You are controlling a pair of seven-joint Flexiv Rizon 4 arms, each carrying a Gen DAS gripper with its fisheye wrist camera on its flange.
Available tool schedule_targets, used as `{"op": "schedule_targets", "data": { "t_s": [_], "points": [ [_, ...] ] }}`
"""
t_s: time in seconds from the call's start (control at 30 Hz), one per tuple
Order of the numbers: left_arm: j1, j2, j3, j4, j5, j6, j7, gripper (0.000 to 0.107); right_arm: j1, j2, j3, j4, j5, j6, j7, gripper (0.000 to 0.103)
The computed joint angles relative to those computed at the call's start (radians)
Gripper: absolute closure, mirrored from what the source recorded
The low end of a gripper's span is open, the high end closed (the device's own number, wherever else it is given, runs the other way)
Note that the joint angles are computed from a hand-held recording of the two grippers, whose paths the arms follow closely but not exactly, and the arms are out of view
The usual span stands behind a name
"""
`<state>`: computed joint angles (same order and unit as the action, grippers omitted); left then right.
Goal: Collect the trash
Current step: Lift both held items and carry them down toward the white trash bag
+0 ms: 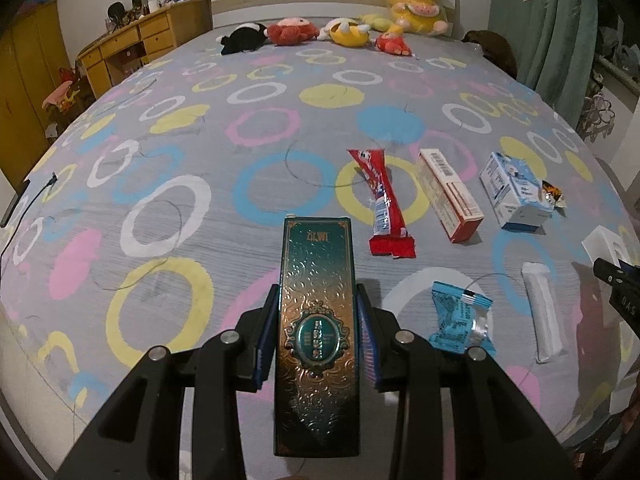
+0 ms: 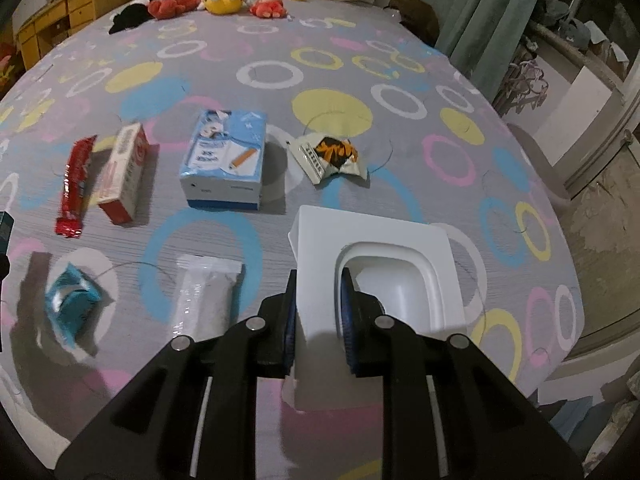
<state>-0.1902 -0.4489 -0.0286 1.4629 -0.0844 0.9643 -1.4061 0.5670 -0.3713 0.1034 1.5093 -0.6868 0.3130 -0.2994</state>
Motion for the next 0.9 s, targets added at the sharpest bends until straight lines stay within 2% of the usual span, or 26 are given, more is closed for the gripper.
{"op": "schedule_targets", "data": {
  "t_s": [0.37, 0.9],
  "points": [
    [0.022, 0.092, -0.011, 0.073, -0.032, 0.053, 0.044, 0.072, 0.057, 0.028, 0.015, -0.049, -0.050, -0.068, 0.021, 0.084],
    [0.046, 0.253, -0.010, 0.149, -0.081, 0.079, 0.103, 0.072, 0.141, 0.092, 0.051, -0.110, -0.140, -0.130, 0.091, 0.084]
  ]
}}
